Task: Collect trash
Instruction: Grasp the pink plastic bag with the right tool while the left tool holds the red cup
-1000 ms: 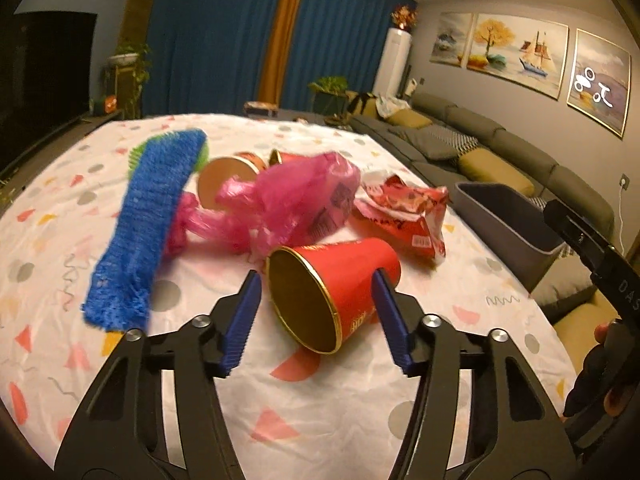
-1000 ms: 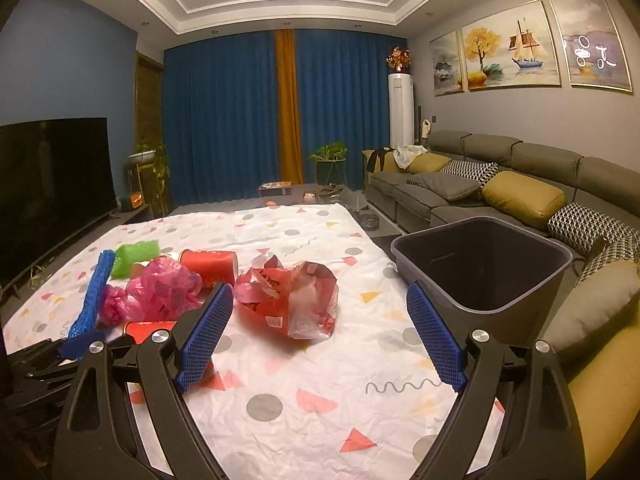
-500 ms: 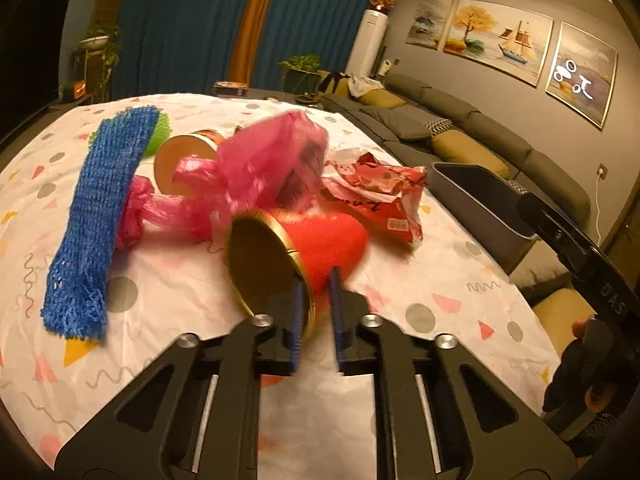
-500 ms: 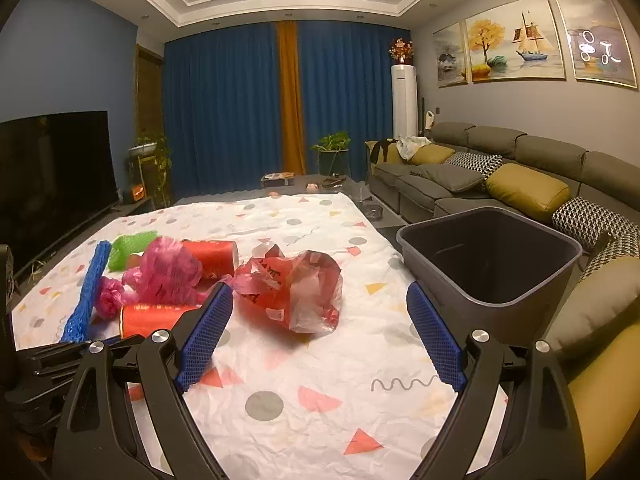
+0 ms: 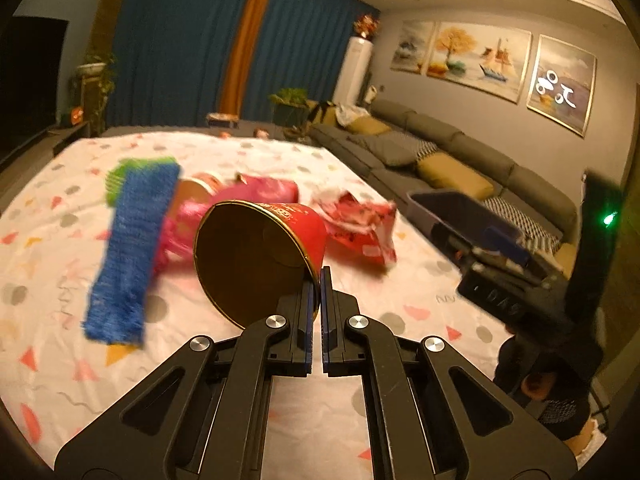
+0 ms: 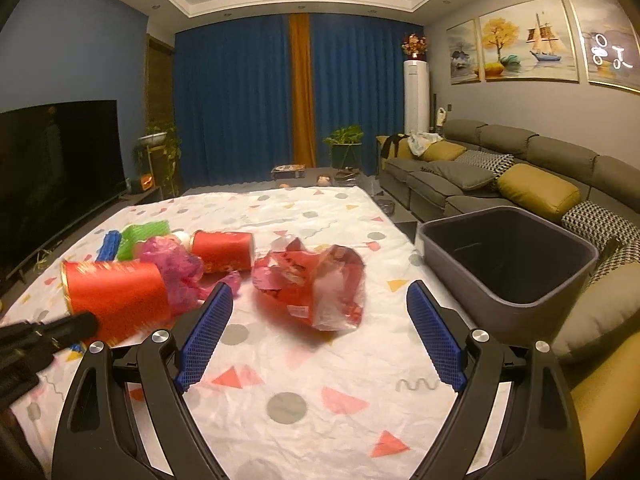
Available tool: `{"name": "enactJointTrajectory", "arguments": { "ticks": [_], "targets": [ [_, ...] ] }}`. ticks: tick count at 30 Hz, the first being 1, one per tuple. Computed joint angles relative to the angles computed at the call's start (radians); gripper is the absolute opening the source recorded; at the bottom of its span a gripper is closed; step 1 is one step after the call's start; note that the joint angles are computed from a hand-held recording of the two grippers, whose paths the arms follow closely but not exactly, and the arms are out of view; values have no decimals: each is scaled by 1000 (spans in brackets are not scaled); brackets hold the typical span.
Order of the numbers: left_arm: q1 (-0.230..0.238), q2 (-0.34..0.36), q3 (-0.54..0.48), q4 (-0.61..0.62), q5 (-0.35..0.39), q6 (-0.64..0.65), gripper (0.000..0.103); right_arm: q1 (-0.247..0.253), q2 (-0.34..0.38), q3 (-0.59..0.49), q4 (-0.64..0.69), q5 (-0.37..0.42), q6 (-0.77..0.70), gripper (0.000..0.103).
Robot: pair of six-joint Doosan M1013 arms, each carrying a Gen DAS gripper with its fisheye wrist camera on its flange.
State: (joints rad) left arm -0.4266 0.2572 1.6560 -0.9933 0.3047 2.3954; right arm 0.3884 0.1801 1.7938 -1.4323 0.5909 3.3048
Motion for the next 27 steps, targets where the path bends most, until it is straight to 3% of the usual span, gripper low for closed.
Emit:
{"name": "enactJointTrajectory", "arguments": {
  "ticks": [4,9,16,20,22,24,27],
  "targets": [
    [13,-15,13,33,-76,-61,2,2,24,-32,19,-44,-38,86],
    [35,-16,6,310,-147,-369,2,10,76,-98,55,-106,-123,86],
    [52,-7,-6,560,-173,-628,2,10,158,-203,202,-160,-311,85],
    [59,2,-16,594,-168,-668,2,-2,190,-252,344,-173,-435,73],
    [60,7,-22,599,-162,-675,2,-10,197,-264,434,-187,-515,60],
    [62,15,-30,591,-153,-671,2,-15,204,-276,534,-195,-622,38],
    [65,20,-33,566,-149,-650,2,-16,207,-275,618,-208,-721,17]
  ]
}}
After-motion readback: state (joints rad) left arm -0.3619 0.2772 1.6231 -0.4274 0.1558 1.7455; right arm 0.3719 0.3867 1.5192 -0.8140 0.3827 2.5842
